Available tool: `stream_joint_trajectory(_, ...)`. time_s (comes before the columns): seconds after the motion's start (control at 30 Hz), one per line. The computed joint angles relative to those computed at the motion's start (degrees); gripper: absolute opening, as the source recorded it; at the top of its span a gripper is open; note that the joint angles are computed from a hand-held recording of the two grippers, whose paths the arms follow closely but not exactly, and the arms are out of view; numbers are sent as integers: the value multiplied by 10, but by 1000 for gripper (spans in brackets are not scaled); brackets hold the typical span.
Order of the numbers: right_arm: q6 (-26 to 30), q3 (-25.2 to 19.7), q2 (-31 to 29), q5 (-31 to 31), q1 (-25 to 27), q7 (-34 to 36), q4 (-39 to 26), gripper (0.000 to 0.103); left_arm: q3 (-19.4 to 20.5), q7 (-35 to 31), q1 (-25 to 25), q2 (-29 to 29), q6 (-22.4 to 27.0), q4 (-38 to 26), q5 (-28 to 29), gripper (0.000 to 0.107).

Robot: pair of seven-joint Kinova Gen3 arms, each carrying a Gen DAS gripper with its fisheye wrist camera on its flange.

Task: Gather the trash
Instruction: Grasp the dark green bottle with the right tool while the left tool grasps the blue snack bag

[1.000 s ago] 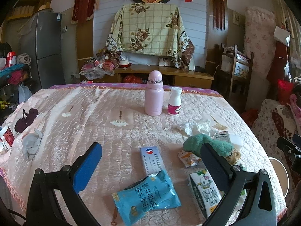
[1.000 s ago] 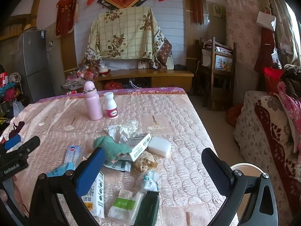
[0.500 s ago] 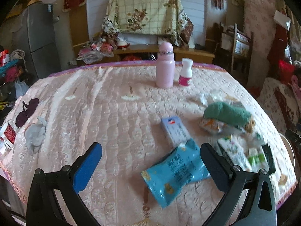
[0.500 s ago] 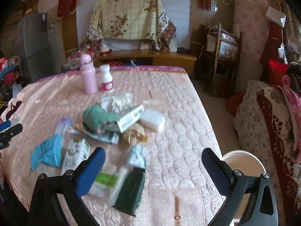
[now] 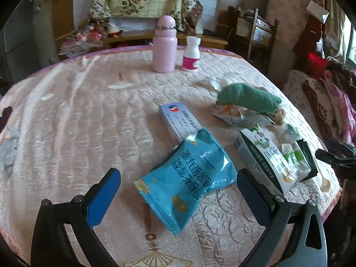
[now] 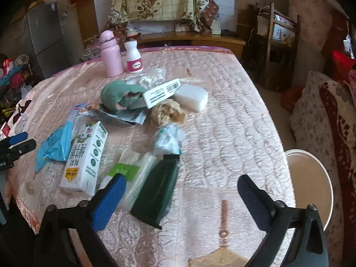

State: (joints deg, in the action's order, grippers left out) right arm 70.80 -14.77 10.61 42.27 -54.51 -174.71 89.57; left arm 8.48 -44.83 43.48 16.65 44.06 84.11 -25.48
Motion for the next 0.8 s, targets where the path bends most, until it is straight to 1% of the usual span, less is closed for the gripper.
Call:
stream_joint_trajectory(0.03,-2,0,2,-2,1,0,-1,97,4,-10,-6,1,-4,1,8,103)
stream_joint_trajectory(0.1,-8,3,4,-7,5,1,0,89,11,-37,-18,3,-14,3,26,103)
stream_joint_trajectory(0.13,-11,4,4,-11,7,0,1,78,14,-52,-22,4,-18,4,33,103)
stream_joint_trajectory(0.17,-13,5,5,-19,11,1,1,72,17,-71,-28,5,-26,6,42,103)
stream_joint_trajectory(0.2,-20,7,3,-29,16,4,3,64,19,-87,-32,8,-27,4,49,103)
stream_joint_trajectory(0.23,-35,8,-1,-42,25,7,9,62,19,-102,-36,12,-27,0,57,103)
stream_joint_trajectory(0.33,-85,10,-13,-70,47,9,30,62,18,-142,-46,23,-24,-10,78,103)
stream_joint_trajectory(0.4,-95,10,-11,-79,54,15,32,60,19,-174,-54,32,-19,-19,92,103)
stream_joint_trajectory(0.43,-97,10,-9,-82,56,16,32,54,19,-189,-55,36,-14,-24,97,103)
stream_joint_trajectory(0.47,-105,11,-8,-88,60,19,33,50,21,-211,-57,44,-3,-35,101,103)
stream_joint_trajectory(0.57,-131,13,-9,-109,72,31,38,50,22,-260,-64,60,21,-62,117,103)
stream_joint_trajectory(0.7,-125,16,-1,-121,72,52,25,50,34,-330,-98,73,37,-85,184,103)
stream_joint_trajectory(0.8,-123,19,4,-134,75,71,17,50,38,-359,-111,88,70,-111,226,103)
